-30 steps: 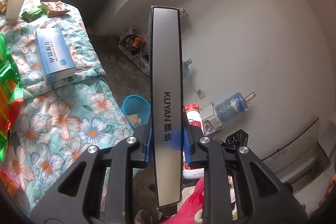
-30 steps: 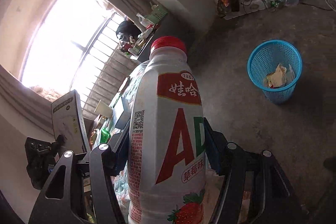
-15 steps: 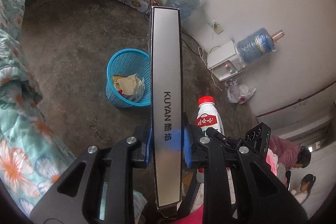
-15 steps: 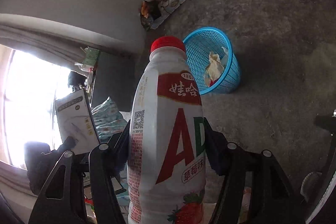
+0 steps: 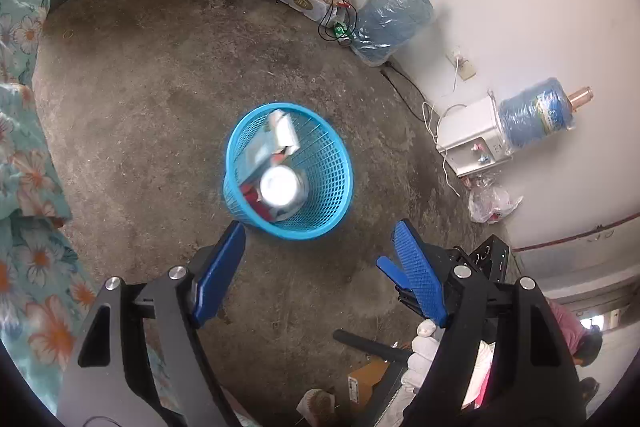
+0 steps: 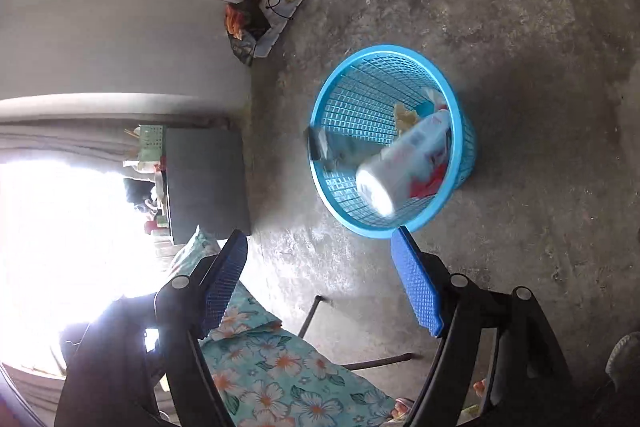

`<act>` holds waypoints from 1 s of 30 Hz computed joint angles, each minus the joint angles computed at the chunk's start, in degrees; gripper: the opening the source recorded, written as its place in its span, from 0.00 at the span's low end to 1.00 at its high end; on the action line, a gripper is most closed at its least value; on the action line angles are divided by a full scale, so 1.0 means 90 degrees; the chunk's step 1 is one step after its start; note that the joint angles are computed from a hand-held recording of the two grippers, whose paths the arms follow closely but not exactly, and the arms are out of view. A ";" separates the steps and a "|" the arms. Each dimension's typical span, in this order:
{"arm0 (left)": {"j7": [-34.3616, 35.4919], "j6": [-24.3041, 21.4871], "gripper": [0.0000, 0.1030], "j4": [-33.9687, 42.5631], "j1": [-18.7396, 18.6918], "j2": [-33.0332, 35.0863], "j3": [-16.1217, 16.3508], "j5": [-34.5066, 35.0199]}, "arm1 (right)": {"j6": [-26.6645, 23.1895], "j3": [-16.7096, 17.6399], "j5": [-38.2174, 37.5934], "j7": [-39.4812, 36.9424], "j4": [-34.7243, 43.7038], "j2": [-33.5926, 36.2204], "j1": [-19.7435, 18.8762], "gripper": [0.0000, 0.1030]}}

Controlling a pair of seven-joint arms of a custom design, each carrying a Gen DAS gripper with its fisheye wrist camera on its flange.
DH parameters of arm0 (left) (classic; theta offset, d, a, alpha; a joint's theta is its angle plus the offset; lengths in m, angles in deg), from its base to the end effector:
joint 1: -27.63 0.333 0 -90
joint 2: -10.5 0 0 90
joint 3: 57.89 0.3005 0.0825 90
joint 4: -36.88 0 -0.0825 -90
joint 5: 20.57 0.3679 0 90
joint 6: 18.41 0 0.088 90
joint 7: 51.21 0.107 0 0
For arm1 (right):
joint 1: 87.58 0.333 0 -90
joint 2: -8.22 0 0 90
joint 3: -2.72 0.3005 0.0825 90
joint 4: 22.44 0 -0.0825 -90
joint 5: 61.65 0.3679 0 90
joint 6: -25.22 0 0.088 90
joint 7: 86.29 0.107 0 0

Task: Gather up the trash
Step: 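Open both tools to drop the bottle and charger box into the wastebasket, then move both tools back to the bed and grasp the pink Gouyer snack bag with the right tool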

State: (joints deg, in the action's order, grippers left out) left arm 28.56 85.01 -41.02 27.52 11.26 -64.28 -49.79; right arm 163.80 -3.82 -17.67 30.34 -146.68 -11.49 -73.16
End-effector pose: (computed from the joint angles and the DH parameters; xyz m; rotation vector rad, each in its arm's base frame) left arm 0.5455 -0.1026 0.7358 2.0733 -1.9232 0.9499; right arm 0.4828 0.0634 0.5921 -0.8937 2.1127 0.4428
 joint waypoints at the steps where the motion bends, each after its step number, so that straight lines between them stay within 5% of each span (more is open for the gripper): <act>1: 0.0136 -0.0018 0.70 -0.0176 0.0033 -0.0166 0.0032 -0.0039 | 0.0037 0.0019 0.0025 -0.0036 -0.0161 -0.0106 0.0014 0.70; 7: 0.0561 -0.0193 0.70 -0.1137 0.0145 -0.1328 0.0357 -0.0528 | -0.0177 0.0230 -0.0781 0.0366 -0.0642 -0.0807 0.0035 0.70; 15: 0.1067 0.0090 0.70 -0.2315 0.0122 -0.3351 0.0956 -0.0861 | -0.0605 0.0766 -0.2328 0.0534 0.0290 -0.1094 0.0490 0.70; 18: 0.1153 0.0171 0.71 -0.2680 0.0208 -0.4123 0.1144 -0.0565 | -0.0788 0.1082 -0.2957 0.0545 0.0812 -0.1113 0.0703 0.71; 26: 0.0830 -0.0242 0.74 -0.3132 0.0791 -0.5746 0.1794 0.0433 | -0.0828 0.1887 -0.4397 0.0459 0.2105 -0.0915 0.1221 0.94; 30: 0.0588 -0.0535 0.75 -0.3214 0.1215 -0.6361 0.2193 0.0938 | -0.0856 0.2218 -0.4807 0.0478 0.2646 -0.0632 0.1482 0.94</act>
State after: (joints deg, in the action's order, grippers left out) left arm 33.86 80.19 -69.94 38.46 -45.99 -44.54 -41.34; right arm 156.10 16.14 -60.93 34.64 -122.87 -17.18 -59.82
